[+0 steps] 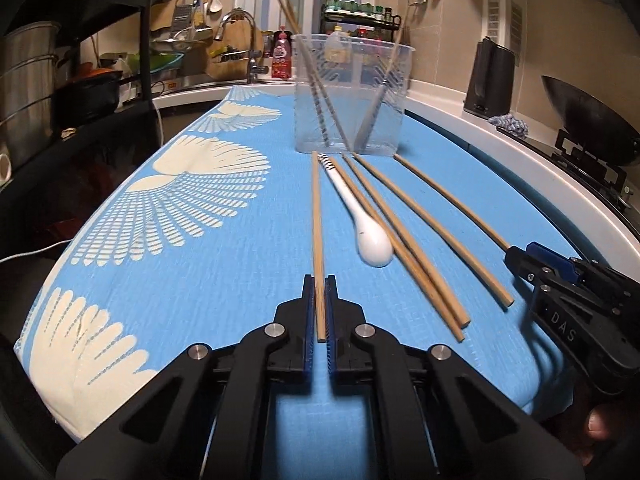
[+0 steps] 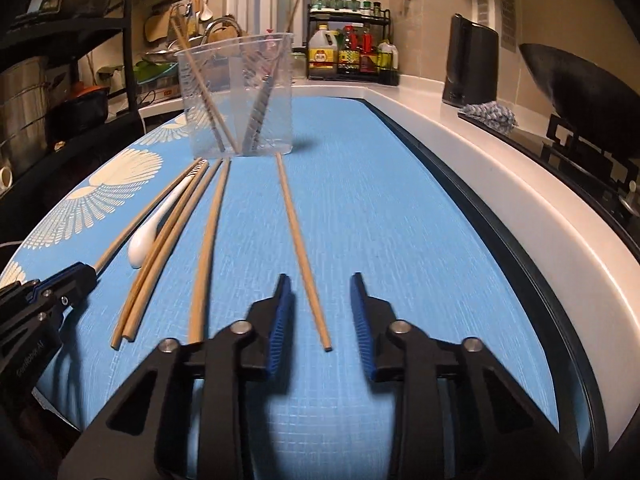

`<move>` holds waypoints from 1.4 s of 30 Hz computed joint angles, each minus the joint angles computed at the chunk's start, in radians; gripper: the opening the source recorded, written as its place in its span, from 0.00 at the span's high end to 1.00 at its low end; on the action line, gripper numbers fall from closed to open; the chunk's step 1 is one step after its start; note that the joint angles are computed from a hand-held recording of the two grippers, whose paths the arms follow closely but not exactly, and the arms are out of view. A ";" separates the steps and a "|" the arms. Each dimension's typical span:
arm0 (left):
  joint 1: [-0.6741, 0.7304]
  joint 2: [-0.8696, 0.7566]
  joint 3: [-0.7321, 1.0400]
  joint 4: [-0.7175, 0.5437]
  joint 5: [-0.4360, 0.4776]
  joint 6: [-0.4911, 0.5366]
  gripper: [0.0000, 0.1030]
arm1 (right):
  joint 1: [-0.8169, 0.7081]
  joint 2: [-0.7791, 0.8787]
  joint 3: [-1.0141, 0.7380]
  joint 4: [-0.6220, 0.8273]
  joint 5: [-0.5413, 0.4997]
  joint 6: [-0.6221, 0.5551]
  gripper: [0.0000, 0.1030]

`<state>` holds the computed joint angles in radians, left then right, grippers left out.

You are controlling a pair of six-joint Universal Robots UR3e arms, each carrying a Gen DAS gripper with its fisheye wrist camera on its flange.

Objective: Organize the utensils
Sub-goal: 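Move both open tools back over the loose chopsticks, then close the left tool on a wooden chopstick while the right tool grasps another chopstick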

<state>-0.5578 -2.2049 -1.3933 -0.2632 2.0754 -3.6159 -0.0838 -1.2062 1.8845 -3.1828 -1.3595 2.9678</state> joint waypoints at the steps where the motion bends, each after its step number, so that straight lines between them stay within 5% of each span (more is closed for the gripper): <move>1: 0.004 0.011 -0.015 0.003 -0.001 -0.006 0.95 | 0.006 -0.003 0.001 0.005 0.007 0.002 0.84; 7: 0.038 0.081 -0.134 0.086 -0.049 0.004 0.95 | 0.044 -0.010 0.004 0.016 0.035 0.011 0.88; 42: 0.021 -0.011 -0.026 0.073 0.006 0.040 0.95 | 0.033 -0.011 0.008 0.018 0.025 0.049 0.88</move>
